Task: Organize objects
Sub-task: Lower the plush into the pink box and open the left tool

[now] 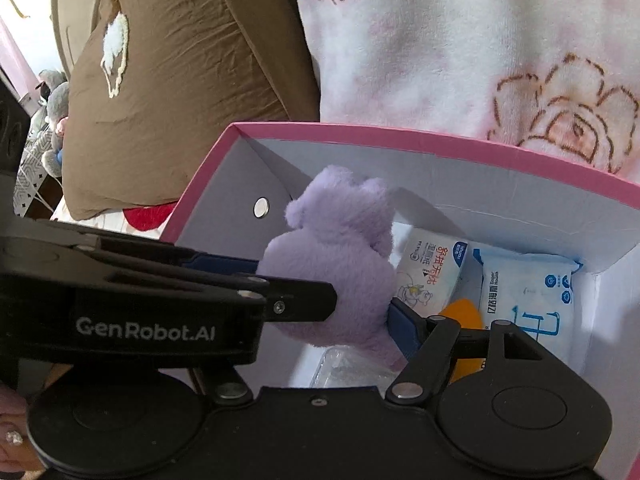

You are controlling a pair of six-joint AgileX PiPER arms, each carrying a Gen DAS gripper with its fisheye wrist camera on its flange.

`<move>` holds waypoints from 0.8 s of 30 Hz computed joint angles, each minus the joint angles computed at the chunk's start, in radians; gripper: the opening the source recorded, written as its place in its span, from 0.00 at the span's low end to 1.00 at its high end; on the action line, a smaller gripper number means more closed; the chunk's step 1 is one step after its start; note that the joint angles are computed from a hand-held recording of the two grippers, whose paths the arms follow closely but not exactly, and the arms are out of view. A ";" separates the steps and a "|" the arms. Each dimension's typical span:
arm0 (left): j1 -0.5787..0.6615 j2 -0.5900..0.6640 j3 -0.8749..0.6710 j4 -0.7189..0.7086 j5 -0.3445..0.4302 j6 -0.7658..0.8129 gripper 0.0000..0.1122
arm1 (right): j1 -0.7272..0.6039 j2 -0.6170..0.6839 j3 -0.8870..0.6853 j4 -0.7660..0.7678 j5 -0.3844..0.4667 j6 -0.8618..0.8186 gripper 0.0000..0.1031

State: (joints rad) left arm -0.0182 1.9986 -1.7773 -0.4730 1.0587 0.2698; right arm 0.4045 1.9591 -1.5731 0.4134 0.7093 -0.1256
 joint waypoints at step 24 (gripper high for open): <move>0.019 -0.113 0.156 0.000 -0.130 0.082 0.35 | 0.108 -0.024 0.034 -0.341 -0.040 0.288 0.35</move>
